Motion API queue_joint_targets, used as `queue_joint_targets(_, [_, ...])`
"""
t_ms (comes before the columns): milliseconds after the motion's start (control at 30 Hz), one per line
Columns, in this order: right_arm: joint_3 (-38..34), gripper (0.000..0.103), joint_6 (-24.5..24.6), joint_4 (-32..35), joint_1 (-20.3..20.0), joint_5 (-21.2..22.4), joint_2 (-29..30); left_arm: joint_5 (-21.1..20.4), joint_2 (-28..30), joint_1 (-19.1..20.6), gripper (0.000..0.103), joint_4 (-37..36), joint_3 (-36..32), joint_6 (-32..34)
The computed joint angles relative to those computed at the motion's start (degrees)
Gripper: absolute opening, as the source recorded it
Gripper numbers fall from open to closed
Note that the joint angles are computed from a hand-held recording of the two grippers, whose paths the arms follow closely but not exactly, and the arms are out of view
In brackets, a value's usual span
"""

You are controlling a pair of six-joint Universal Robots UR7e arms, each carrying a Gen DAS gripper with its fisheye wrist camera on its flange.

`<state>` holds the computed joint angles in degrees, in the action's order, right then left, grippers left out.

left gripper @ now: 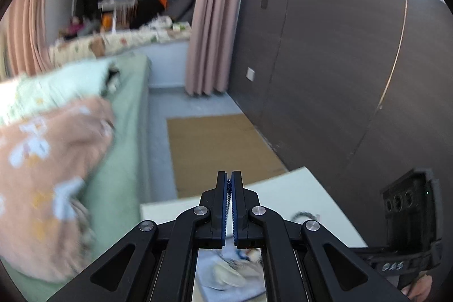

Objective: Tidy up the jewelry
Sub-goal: 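Lower the chain into the box and open the left tool while the right tool lifts the bracelet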

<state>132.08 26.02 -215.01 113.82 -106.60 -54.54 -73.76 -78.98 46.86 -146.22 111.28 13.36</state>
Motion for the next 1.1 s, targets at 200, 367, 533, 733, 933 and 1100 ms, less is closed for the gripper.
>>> queue_joint_targets(200, [1.22,0.019,1.66,-0.67,-0.49,-0.68,-0.82,-6.6,1.36,4.77,0.005,0.38,2.81,-5.62])
queue_joint_targets(367, [2.43,0.019,2.88,-1.65,-0.78,-1.53,-1.41,-8.71,1.52,5.86,0.093,1.45,4.3,-5.12])
queue_joint_targets(533, [3.44,0.019,2.47,-4.1,0.07,-2.29,-2.12,-8.83,-0.32,5.4,0.095,0.44,6.69,-2.0])
queue_joint_targets(733, [4.16,0.019,1.6,-6.74,0.15,-1.48,-2.57,-7.94,-0.78,5.01,0.086,-0.83,8.95,3.47])
queue_joint_targets(933, [3.63,0.019,0.62,-6.63,0.37,0.89,-2.28,-4.6,0.91,3.89,0.049,-0.69,10.56,8.07])
queue_joint_targets(1100, [2.53,0.019,-0.38,-5.69,0.76,2.18,-1.73,-4.42,1.23,3.7,0.047,-1.11,11.22,11.3])
